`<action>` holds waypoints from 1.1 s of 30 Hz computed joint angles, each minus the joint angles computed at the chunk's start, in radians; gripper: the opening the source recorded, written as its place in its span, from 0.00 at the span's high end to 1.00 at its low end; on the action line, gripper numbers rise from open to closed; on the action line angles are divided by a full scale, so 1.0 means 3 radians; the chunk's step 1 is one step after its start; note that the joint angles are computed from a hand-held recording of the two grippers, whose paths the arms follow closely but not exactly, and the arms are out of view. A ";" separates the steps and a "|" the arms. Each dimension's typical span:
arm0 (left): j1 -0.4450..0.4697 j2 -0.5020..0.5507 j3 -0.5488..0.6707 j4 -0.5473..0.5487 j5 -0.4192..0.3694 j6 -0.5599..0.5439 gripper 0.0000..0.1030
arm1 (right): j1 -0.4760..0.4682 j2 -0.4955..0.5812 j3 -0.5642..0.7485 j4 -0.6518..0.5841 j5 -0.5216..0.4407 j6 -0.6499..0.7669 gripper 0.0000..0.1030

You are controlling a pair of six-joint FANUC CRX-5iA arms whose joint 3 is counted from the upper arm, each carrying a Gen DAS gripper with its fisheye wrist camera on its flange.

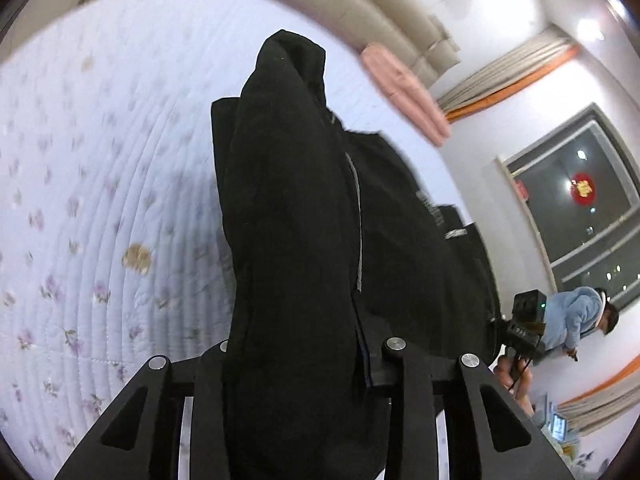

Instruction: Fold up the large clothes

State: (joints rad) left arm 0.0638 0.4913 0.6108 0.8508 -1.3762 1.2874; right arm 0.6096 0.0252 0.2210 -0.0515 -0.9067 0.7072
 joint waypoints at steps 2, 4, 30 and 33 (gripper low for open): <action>-0.0004 -0.0100 -0.0070 0.0139 0.0101 -0.0093 0.68 | 0.0101 -0.0013 0.0022 0.0178 -0.0009 0.0003 0.66; 0.0015 -0.0203 -0.0101 0.0194 0.0151 -0.0198 0.69 | 0.0211 -0.0018 0.0075 0.0312 -0.0026 -0.0030 0.67; 0.1450 -0.1758 -0.1819 0.0193 -0.0583 -0.1174 0.70 | 0.0897 0.0426 0.0327 0.0702 -0.0415 -0.0501 0.66; 0.1579 -0.1753 -0.2099 0.0010 -0.0546 -0.1049 0.66 | 0.0854 0.0364 0.0031 0.0693 -0.0324 -0.0890 0.62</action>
State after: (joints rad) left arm 0.5374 -0.0346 -0.0188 0.8540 -1.5399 0.9728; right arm 0.8659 0.1344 0.2304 0.1565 -1.0040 0.4401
